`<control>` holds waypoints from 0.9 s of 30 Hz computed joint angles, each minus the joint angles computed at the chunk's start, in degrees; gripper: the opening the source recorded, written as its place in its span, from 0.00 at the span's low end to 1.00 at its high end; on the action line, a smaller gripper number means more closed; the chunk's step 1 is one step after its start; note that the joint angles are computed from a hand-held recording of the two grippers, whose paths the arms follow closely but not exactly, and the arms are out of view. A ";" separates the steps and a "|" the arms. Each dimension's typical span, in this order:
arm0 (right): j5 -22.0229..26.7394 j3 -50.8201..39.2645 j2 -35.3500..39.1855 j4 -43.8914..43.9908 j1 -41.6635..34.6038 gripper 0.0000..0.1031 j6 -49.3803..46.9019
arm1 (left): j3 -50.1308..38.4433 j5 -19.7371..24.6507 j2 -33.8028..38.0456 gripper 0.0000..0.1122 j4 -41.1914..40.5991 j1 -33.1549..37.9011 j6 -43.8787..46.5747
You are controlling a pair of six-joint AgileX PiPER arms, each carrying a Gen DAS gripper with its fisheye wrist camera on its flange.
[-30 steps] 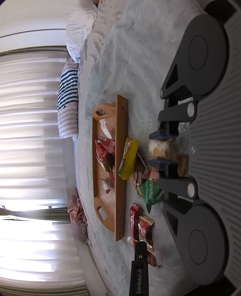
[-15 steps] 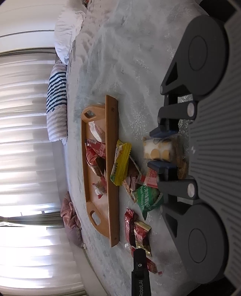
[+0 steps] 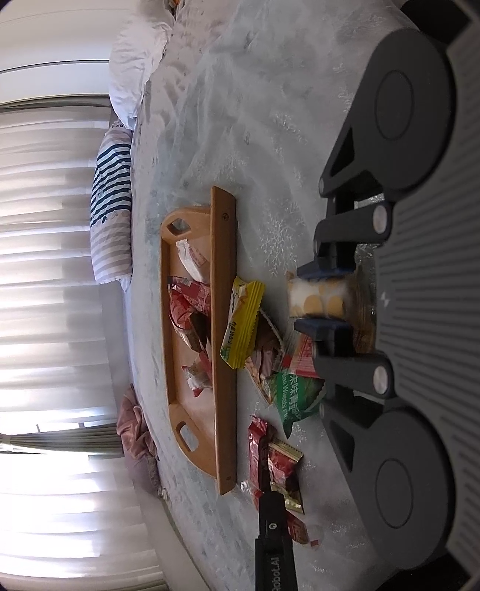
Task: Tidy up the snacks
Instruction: 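Carry the Biscoff packet and dotted cake over the wooden tray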
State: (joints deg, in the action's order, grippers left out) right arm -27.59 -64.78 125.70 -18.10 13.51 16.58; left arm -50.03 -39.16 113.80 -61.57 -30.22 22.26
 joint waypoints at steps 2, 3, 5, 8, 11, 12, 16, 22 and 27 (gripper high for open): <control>-0.29 0.40 -0.28 0.38 -0.03 0.25 -0.12 | -0.35 -0.07 0.05 0.29 -0.18 0.09 0.63; -0.42 0.55 -0.42 0.54 -0.04 0.25 -0.20 | -0.52 -0.02 0.06 0.29 -0.29 0.16 0.95; -0.89 0.80 -0.62 1.06 -0.09 0.25 -0.60 | -0.98 0.24 0.14 0.29 -0.46 0.37 1.55; -1.72 1.41 -1.10 2.40 -0.01 0.25 -2.09 | -1.42 0.46 0.18 0.29 -0.34 0.74 1.87; -2.44 1.77 -1.51 2.99 -0.03 0.25 -2.60 | -1.83 0.64 0.24 0.29 -0.27 1.11 2.25; -2.62 1.76 -1.60 3.12 -0.05 0.25 -2.75 | -2.02 0.72 0.28 0.29 -0.26 1.23 2.46; -2.84 1.13 -1.78 3.37 -0.23 0.25 -2.86 | -3.04 1.58 0.39 0.29 -0.14 1.86 3.64; -1.93 -1.29 -1.38 4.19 -0.41 0.25 -3.28 | -6.18 4.99 0.60 0.29 -1.66 3.86 8.12; -0.60 -4.49 -0.76 3.14 -1.12 0.25 -1.36 | -8.78 6.85 1.05 0.29 -0.33 5.80 9.15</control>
